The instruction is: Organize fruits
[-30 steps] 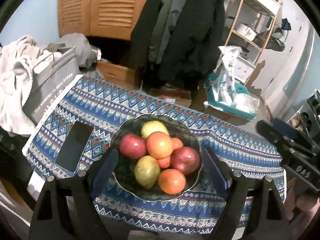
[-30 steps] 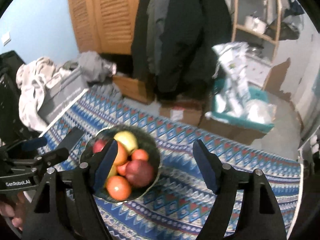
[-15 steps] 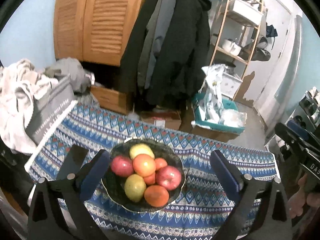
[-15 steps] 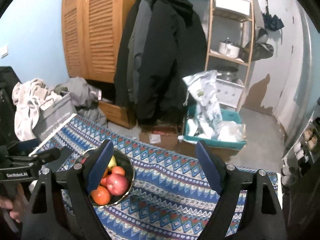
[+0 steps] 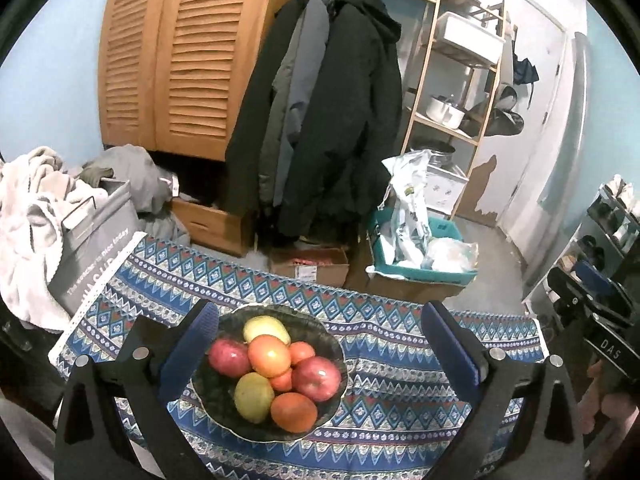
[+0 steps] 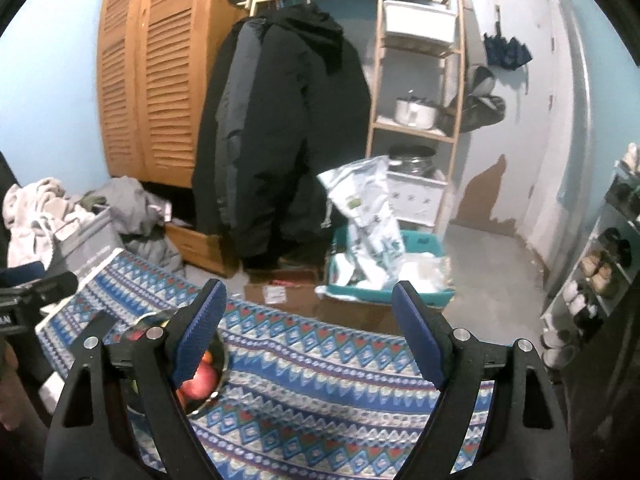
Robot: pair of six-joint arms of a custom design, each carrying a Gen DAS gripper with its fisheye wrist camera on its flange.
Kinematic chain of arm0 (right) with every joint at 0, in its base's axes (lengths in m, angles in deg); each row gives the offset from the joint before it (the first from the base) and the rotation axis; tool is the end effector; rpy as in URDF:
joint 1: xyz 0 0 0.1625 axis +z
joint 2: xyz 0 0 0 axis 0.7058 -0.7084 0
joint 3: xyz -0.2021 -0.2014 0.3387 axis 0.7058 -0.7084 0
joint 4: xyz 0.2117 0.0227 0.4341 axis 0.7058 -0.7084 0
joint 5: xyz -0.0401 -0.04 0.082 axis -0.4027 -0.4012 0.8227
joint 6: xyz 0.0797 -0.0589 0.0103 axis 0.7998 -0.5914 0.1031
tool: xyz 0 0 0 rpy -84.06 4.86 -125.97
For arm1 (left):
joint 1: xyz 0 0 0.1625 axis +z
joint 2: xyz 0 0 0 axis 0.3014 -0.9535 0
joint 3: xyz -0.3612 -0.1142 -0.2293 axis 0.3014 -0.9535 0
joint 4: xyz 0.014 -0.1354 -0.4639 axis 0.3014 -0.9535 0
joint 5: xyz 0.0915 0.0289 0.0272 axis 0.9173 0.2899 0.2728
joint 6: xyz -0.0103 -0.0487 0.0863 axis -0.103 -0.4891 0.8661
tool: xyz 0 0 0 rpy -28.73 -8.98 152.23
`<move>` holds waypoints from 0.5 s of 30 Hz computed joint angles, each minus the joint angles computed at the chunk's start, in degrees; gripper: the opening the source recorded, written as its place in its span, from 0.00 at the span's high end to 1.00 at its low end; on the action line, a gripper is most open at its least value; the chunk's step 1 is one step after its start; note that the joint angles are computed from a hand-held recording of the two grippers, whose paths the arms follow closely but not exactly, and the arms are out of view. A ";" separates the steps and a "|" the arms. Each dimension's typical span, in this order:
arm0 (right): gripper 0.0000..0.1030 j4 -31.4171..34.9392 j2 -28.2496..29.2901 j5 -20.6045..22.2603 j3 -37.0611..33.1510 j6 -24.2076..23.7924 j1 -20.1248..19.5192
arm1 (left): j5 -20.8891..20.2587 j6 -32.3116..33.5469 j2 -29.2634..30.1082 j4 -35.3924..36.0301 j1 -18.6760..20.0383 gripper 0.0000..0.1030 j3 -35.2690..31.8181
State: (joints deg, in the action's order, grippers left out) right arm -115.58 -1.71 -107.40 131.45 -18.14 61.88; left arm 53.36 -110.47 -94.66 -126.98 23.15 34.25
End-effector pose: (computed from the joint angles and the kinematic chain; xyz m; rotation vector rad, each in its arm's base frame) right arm 0.3630 -0.7837 0.3509 1.3769 -2.3094 0.9311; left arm -0.3880 -0.6386 0.3203 -0.2665 1.9649 -1.3528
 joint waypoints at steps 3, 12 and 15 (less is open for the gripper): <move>0.19 -1.58 -0.15 -0.29 -0.02 0.00 -0.34 | 0.85 0.71 0.73 -0.42 -0.16 0.01 -0.79; 0.18 -2.83 0.52 -0.94 -1.44 0.80 -1.50 | 2.34 6.43 3.75 -3.25 -0.20 0.01 -3.53; 0.18 -2.33 0.84 -0.94 -2.21 1.57 -1.88 | 2.47 8.78 4.55 -5.26 -0.11 0.01 -3.99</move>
